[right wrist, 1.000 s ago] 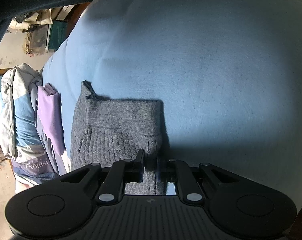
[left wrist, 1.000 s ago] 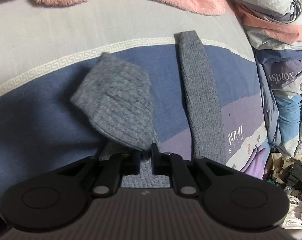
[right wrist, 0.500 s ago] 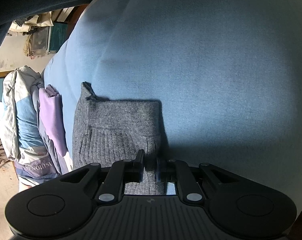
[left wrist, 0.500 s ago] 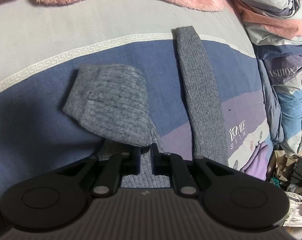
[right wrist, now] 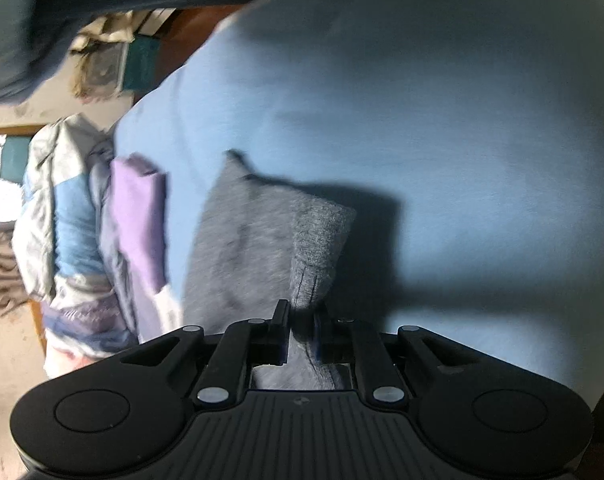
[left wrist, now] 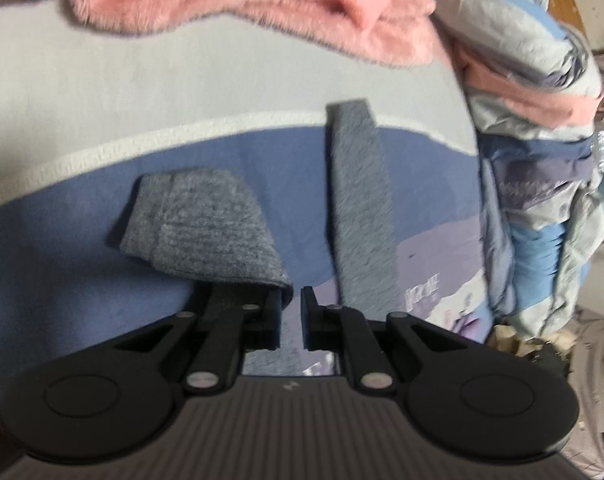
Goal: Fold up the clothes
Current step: 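Open the left gripper and release the folded sleeve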
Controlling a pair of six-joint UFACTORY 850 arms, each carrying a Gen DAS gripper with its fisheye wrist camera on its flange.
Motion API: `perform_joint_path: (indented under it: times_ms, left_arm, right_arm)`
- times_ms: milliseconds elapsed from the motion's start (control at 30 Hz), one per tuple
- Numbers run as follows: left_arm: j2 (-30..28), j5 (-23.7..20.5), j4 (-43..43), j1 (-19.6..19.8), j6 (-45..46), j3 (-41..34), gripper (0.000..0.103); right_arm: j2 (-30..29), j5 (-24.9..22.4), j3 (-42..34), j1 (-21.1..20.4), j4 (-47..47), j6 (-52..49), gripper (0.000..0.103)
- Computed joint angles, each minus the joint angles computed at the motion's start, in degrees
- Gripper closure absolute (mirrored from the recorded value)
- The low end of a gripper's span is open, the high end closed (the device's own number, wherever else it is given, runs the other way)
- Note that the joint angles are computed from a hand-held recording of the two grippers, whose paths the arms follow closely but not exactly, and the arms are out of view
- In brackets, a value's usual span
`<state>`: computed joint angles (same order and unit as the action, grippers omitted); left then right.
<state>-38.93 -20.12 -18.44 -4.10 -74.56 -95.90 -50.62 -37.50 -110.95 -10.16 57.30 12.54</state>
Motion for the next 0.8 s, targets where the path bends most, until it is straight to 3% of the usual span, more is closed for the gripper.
perform_joint_path:
  times_ms: [300, 400, 500, 600, 667, 800]
  left_arm:
    - [0.8, 0.6, -11.2, 4.0, 15.4, -0.1, 0.094]
    - [0.6, -1.3, -15.4, 4.9, 20.9, -0.6, 0.094]
    - [-0.5, -7.5, -16.5, 5.0, 24.4, -2.3, 0.082]
    - [0.0, -7.2, -18.7, 3.9, 25.8, -0.2, 0.077]
    - [0.3, -6.6, -19.7, 3.1, 25.2, 1.3, 0.067]
    - [-0.9, -7.1, -16.1, 1.8, 20.1, 0.4, 0.065]
  right_arm:
    - [-2.3, 0.9, -9.0, 1.5, -1.1, 8.4, 0.094]
    - [-6.9, -3.3, -18.5, 2.5, -7.7, 12.6, 0.094]
    - [-12.7, -10.6, -29.7, 3.5, -16.7, 17.7, 0.092]
    - [-14.4, -14.7, -32.4, 4.2, -20.6, 19.4, 0.08]
    - [-12.4, -14.7, -28.5, 4.4, -22.9, 20.8, 0.064]
    - [-9.2, -16.3, -22.4, 4.0, -27.9, 24.8, 0.048]
